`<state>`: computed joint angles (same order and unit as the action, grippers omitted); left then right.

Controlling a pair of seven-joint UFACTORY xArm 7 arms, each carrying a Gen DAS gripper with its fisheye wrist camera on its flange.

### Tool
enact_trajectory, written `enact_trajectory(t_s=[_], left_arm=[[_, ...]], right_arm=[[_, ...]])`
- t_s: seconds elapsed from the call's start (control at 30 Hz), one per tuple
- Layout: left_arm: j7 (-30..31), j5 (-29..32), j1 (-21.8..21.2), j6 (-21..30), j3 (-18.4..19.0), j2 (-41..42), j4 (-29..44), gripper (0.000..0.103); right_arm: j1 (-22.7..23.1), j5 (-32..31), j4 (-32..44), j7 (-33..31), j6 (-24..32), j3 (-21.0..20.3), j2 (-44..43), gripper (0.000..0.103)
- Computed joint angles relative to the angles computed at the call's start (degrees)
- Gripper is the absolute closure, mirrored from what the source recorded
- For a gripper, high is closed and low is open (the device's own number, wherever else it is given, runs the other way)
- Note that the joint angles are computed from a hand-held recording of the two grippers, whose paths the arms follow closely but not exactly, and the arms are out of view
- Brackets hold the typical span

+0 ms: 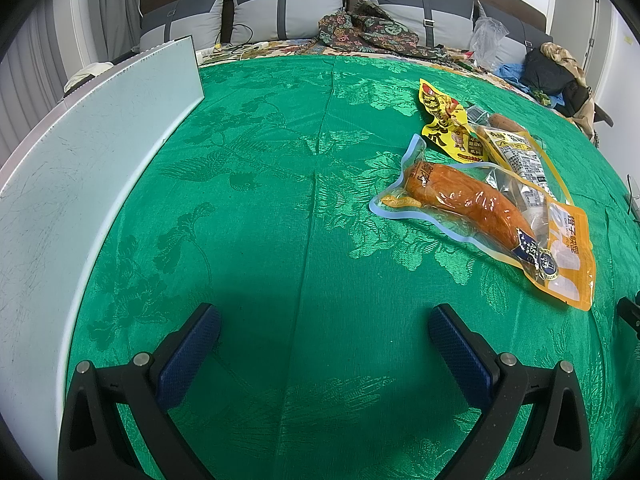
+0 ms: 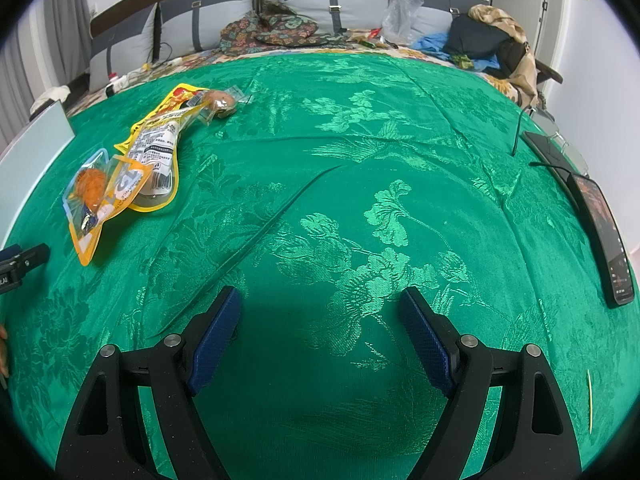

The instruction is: Organize snacks

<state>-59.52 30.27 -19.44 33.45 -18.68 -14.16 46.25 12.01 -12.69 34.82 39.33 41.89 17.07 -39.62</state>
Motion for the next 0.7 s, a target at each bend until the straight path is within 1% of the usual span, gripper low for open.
enact_trajectory(t_s=[0.6,0.63,0.67,0.7], left_arm=[[0.1,-0.1,0.0,-0.2,0.1,-0.1,-0.1,0.0],[0.3,-0.2,-0.1,-0.3,0.2,0.0,-0.1,0.0],[1.8,-1.3,-0.6,0.2,0.5,-0.2,-0.1,0.0],[3.3,-3.1,-1.1,1.0,1.0,-0.7,-0.1,0.0]], right_arm=[[-0.1,0.1,0.1,0.6,0.3,0.1,0.0,0.018],[-0.2,0.4,0.5,1.2,1.1,0.2,0.1,0.018],[-0.1,1.4,1.7,1.9,2.6,0.0,0.7,0.018],[1.2,4.3,2.4,2.2,2.4,-1.6,1.3,0.018]])
